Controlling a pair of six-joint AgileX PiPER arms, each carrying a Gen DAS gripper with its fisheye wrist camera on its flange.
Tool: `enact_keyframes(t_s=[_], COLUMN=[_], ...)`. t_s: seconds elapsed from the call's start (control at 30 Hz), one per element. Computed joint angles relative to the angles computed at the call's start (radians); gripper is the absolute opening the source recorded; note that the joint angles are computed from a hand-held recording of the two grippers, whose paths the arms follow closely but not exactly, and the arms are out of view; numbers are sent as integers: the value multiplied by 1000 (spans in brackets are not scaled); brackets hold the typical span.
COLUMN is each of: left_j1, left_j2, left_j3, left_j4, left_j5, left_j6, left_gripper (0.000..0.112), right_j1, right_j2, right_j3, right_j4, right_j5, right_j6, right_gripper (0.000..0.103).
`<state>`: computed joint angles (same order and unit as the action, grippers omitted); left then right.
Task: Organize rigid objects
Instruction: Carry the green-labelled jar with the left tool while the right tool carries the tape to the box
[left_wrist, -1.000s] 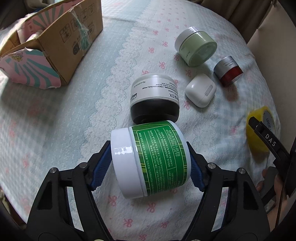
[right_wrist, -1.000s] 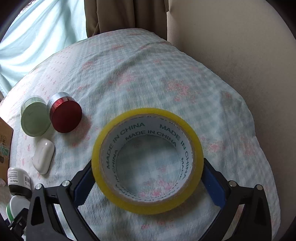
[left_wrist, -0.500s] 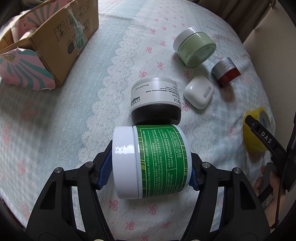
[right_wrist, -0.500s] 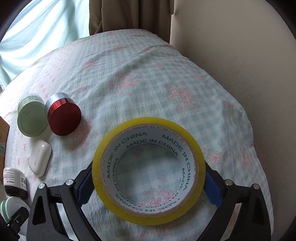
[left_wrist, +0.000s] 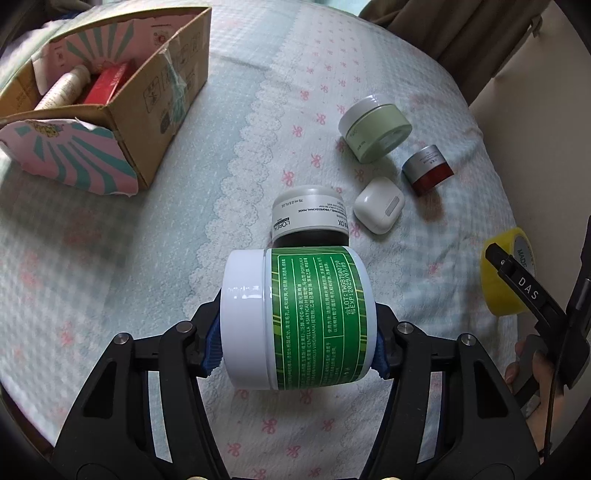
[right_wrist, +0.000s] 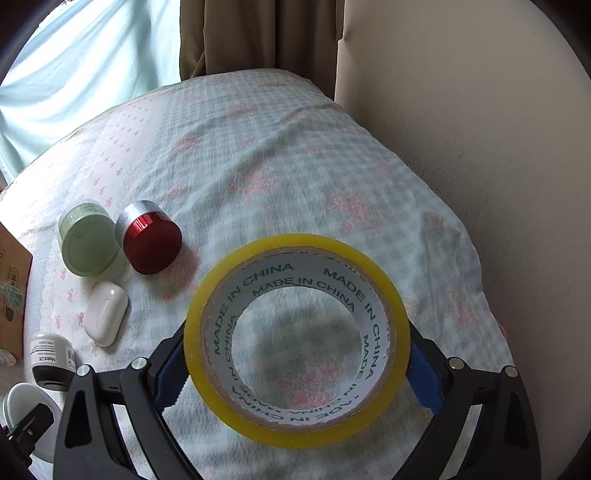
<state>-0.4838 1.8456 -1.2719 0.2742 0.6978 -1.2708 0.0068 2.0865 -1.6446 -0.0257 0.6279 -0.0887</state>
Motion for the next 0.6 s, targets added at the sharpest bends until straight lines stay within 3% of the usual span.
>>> enact_keyframes(t_s=[0.13,0.33,0.47,0.6], left_j1=[3,12,56,115], left_j2=[-71,-217,-325,-405], left_j3=[-2,-44,-110,-238], left_j4=[16,49,-7,-46], left_j5=[44,174,279,455], left_j6=[-13,-3,70,169], left_gripper=[57,57,56,56], right_j1=[3,25,45,69], right_j2=[-70,-209,-285,-318], right_j3=[9,-14,-106,-263], right_j4=[6,18,54,111], right_j5=[49,182,337,532], right_j6=[2,-8,-46,-92], right_gripper=[96,96,96,96])
